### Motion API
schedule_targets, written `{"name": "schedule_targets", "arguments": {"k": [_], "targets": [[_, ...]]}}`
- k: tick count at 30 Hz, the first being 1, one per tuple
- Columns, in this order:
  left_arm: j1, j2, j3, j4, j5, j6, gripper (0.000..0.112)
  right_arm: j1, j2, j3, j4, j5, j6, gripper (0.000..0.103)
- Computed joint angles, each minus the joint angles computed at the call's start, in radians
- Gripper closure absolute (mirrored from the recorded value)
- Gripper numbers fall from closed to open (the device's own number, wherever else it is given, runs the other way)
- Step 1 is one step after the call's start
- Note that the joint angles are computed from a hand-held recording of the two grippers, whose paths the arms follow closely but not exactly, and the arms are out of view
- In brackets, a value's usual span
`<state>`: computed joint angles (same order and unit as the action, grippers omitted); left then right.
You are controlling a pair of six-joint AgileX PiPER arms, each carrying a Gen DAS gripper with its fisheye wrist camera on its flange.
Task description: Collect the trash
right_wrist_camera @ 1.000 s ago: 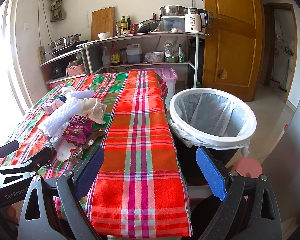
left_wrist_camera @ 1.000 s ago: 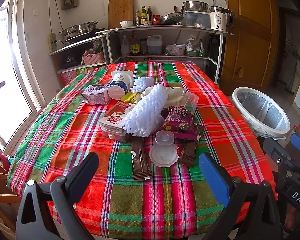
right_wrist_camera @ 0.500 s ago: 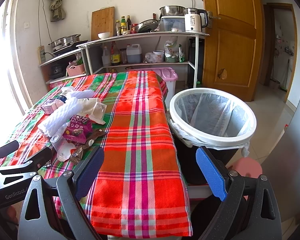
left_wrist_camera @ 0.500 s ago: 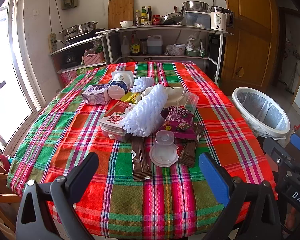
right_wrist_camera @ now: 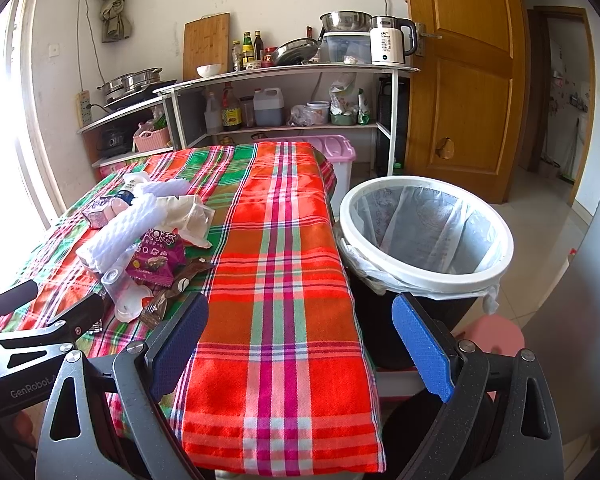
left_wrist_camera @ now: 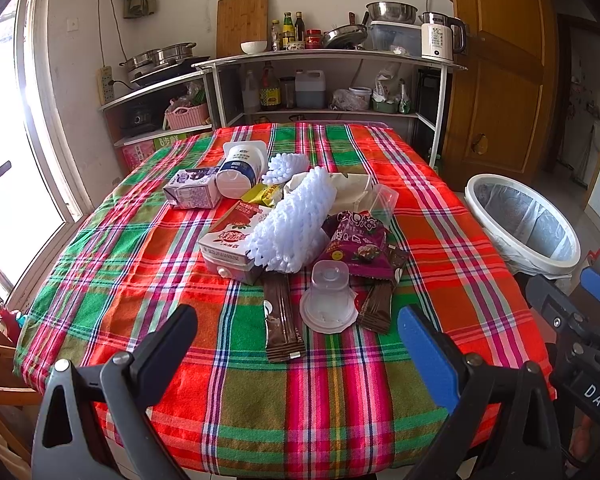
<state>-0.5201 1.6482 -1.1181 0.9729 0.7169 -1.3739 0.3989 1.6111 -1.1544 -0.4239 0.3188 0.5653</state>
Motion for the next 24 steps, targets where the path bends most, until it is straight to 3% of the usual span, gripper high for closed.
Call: {"name": "schedule_targets", "arguments": {"k": [15, 19, 24], "targets": [[0.029, 0.001, 0.008, -0.011, -0.032, 0.018, 0.011, 0.003, 0.011, -0.004, 0.01, -0.001, -0.012, 0.01], [0.081, -0.017, 0.036, -0.023, -0.075, 0.018, 0.011, -0.032, 0.035, -0.024, 0.209, -0.035, -0.211, 0.01], [0.187, -0.038, 0.068, -0.125, -0.187, 0.097, 0.011, -0.061, 0.092, -0.085, 0.458, -0.022, -0.492, 0.01]]}}
